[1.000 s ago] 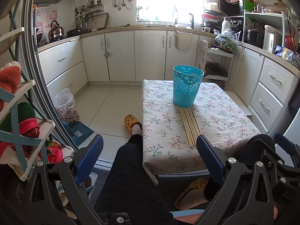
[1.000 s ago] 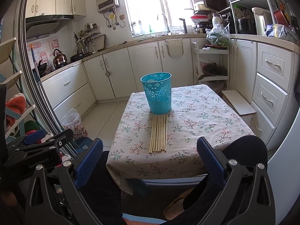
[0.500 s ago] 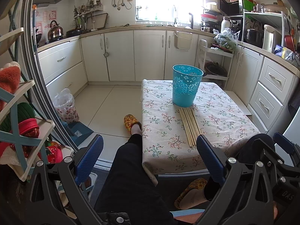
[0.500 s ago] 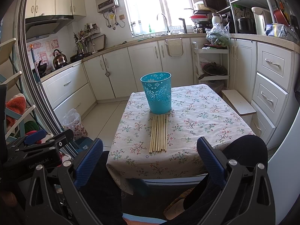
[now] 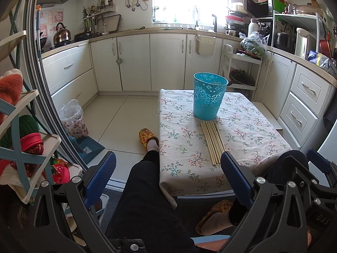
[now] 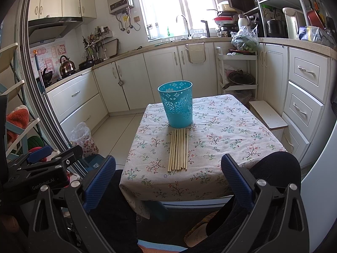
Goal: Organize utensils
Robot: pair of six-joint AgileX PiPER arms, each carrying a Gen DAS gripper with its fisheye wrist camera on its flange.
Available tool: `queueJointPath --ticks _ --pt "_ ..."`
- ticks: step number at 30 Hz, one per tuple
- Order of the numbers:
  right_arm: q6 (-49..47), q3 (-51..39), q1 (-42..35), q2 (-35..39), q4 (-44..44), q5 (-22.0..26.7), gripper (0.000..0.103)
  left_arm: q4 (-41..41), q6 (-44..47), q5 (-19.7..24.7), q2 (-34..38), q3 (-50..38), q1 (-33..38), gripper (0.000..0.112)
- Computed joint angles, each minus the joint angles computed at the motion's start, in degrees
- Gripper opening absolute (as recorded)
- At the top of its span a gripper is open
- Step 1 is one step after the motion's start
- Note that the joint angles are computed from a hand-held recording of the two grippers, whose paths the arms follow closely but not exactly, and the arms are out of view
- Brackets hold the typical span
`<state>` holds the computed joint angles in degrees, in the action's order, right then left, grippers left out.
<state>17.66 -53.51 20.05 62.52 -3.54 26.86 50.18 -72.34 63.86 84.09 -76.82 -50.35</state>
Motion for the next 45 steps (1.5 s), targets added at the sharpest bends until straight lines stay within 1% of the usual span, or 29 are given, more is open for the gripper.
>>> queueJointPath --ticks 10,12,14,17,20,22,23,24,25,27,28,29,31,32,34,37,39,40,42,43,44,45 --pt "-0.55 -0.36 -0.06 0.87 0.53 -0.10 0.096 -0.43 0.29 -0.11 0.39 -0.25 0.07 0.095" --pt "-2.51 -0.80 -0.77 1.78 2.17 -0.74 0.096 -0.75 0.65 -0.65 0.61 -0.29 0.52 0.095" --pt "-4.28 -1.75 -1.91 3.60 3.22 -1.85 0.096 -1.59 1.79 -2.29 1.02 -0.18 1.77 0.095" --pt "-9.02 -4.72 -5.14 9.30 6.66 -3.41 0.096 -2.06 3.06 -5.62 2.23 0.17 4.17 0.095" --pt "-16.62 -9.73 -8.45 17.42 12.96 -2.99 0.096 -4.39 6.21 -8.45 4.97 -1.53 7.83 0.095" --pt "-19.06 -15.23 -9.78 25.28 13.43 -2.22 0.096 -5.78 8.04 -9.81 7.24 -3.11 10.02 0.095" --pt "-19.35 -16.70 -9.99 27.66 13.00 -2.14 0.095 -7.28 9.76 -10.76 8.77 -4.40 11.47 0.095" --pt "-20.51 -19.82 -10.41 31.58 13.39 -1.29 0.090 -8.49 11.10 -11.40 10.12 -5.51 12.57 0.095" --pt "-22.44 -22.21 -10.95 34.40 14.84 -0.34 0.080 -9.36 12.13 -11.78 11.25 -6.50 13.42 0.095" --pt "-24.92 -29.36 -11.63 41.88 16.38 2.58 0.068 -12.20 15.30 -12.77 14.66 -9.46 15.84 0.095" --pt "-25.27 -32.01 -11.81 44.36 16.51 3.82 0.062 -13.23 16.41 -13.17 15.85 -10.45 16.75 0.095" --pt "-25.97 -36.95 -12.02 48.97 17.20 5.76 0.058 -14.98 18.15 -13.47 17.89 -12.40 18.08 0.095" --pt "-26.08 -43.36 -12.36 54.27 17.73 9.07 0.047 -17.59 20.67 -13.73 21.30 -15.94 19.95 0.095" --pt "-25.97 -47.51 -12.39 57.68 17.79 11.01 0.045 -18.45 21.34 -13.93 22.69 -17.19 20.62 0.095" --pt "-24.65 -53.96 -12.23 62.47 17.02 14.60 0.034 -21.06 23.93 -13.43 26.36 -21.46 22.06 0.095" --pt "-22.59 -64.03 -12.06 69.58 15.51 19.73 0.030 -24.02 27.48 -11.99 32.15 -28.51 23.24 0.095" --pt "-22.89 -67.08 -12.12 71.82 15.90 21.48 0.027 -25.66 29.70 -10.68 35.69 -33.24 24.01 0.095" --pt "-23.56 -65.90 -11.96 71.41 15.64 20.05 0.026 -26.70 30.89 -9.97 37.59 -35.78 24.45 0.095" --pt "-24.54 -65.70 -11.77 71.20 14.90 19.98 0.025 -28.86 33.18 -7.52 42.30 -42.51 25.05 0.095" --pt "-25.56 -65.34 -11.93 70.90 15.07 20.08 0.023 -29.60 34.09 -6.33 44.23 -45.46 25.22 0.095" --pt "-26.08 -64.94 -11.93 70.49 14.94 20.22 0.021 -30.82 35.49 -4.45 47.34 -50.25 25.49 0.095" --pt "-27.54 -64.73 -12.22 70.29 15.24 20.39 0.016 -31.56 36.46 -2.48 50.08 -54.77 25.52 0.095"
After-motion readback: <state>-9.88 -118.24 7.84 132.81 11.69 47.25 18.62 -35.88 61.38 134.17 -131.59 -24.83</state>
